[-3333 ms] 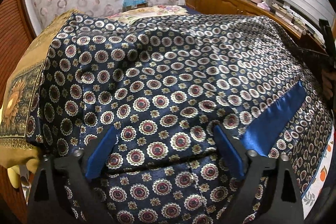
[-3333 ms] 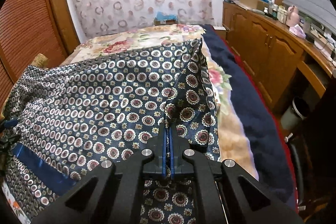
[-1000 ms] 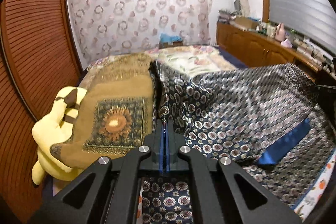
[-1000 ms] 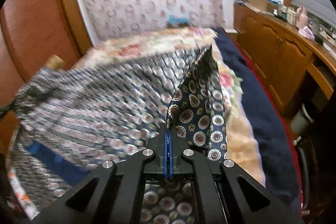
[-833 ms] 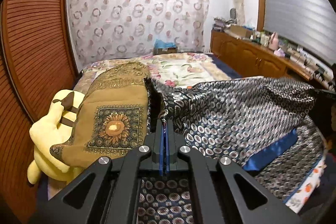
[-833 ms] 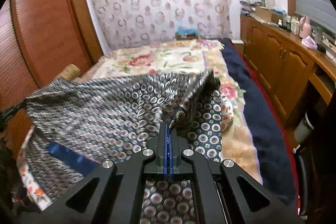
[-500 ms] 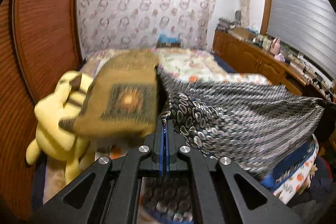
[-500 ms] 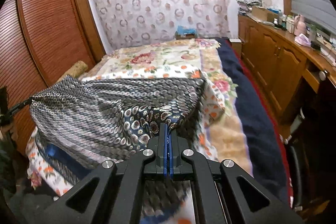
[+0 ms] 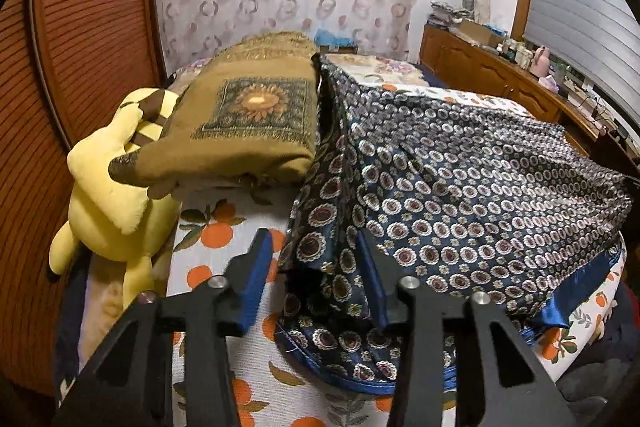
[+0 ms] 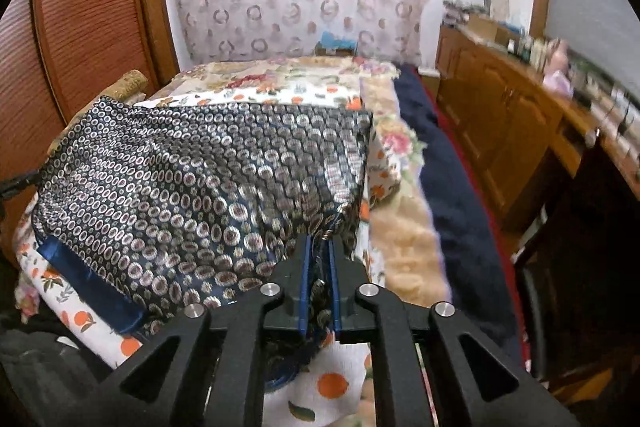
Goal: Fold small clothes
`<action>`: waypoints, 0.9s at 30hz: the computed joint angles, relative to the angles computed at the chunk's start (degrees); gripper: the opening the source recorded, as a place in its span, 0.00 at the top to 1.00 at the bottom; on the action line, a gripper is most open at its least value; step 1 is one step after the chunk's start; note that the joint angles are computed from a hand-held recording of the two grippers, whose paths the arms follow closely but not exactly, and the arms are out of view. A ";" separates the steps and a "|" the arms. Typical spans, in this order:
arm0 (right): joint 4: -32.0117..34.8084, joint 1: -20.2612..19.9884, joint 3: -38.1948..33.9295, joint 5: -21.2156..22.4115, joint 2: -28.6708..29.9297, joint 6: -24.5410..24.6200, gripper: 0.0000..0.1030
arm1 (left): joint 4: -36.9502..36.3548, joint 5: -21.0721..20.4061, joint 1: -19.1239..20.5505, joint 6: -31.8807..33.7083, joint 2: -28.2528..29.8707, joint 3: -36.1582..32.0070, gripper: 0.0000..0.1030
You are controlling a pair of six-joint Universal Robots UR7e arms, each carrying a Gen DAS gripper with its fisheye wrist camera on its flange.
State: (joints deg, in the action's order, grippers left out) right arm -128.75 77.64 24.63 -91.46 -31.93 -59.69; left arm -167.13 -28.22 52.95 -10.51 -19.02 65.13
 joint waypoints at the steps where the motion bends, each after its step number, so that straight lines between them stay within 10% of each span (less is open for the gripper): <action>1: -2.22 0.24 2.27 0.22 -0.92 -0.56 0.78 | -0.12 -0.13 -0.06 -0.04 0.03 -0.05 0.44; 4: -7.86 0.67 10.24 2.12 -4.46 -1.61 0.64 | -1.39 0.08 -0.30 1.01 0.48 -0.24 0.24; 27: -6.71 4.14 16.64 -1.58 0.01 -5.39 0.50 | 1.69 1.30 0.19 -3.73 0.74 0.52 0.23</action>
State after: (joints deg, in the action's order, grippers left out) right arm -135.46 81.78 41.27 -93.04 -31.92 -65.08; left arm -165.44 -26.91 53.14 -14.23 -18.28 65.65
